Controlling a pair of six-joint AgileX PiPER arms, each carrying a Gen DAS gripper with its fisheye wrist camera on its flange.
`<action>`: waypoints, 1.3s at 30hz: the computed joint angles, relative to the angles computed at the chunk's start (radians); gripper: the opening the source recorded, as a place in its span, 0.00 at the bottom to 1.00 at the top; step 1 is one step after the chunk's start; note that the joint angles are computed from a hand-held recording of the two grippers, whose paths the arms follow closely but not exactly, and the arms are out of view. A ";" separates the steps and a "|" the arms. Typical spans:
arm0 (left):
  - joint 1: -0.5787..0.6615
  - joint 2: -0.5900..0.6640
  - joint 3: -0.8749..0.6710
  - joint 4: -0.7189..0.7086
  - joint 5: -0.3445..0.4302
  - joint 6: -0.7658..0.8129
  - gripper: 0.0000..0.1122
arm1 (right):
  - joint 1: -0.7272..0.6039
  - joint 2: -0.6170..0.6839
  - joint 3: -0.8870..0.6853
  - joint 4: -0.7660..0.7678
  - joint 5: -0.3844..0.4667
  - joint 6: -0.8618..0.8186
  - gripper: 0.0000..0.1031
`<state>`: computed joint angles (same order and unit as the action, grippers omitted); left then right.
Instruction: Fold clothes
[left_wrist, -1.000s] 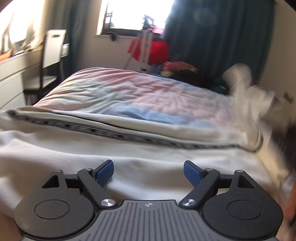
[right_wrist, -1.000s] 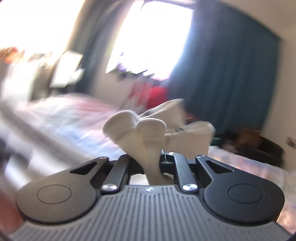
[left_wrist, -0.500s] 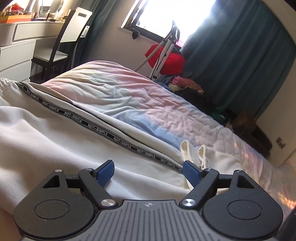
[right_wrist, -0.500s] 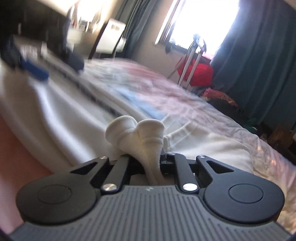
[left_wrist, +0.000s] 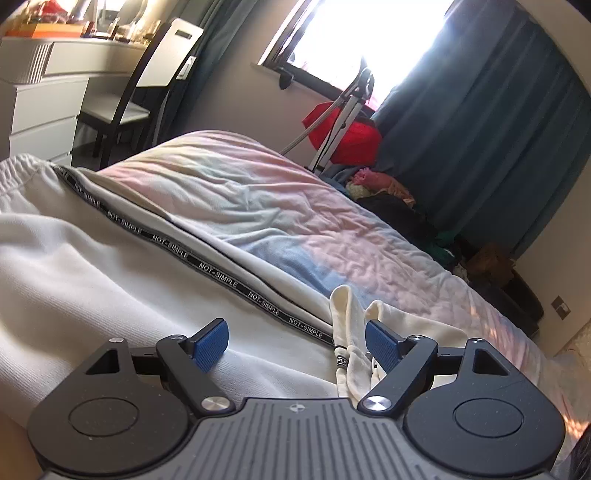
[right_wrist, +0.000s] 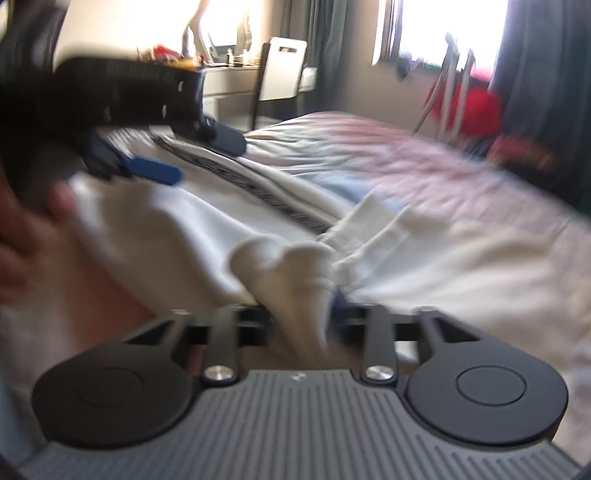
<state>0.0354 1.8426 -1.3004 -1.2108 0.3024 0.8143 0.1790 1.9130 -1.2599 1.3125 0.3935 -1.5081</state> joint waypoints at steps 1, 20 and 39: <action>-0.001 -0.005 0.007 -0.021 -0.004 0.024 0.74 | -0.031 -0.003 -0.011 -0.029 0.100 0.048 0.73; -0.011 0.068 -0.015 -0.220 0.356 0.363 0.62 | -0.126 0.442 -0.803 -0.344 0.175 1.016 0.71; -0.049 0.177 -0.091 -0.079 0.373 0.232 0.04 | -0.045 0.495 -0.799 -0.501 -0.051 0.966 0.11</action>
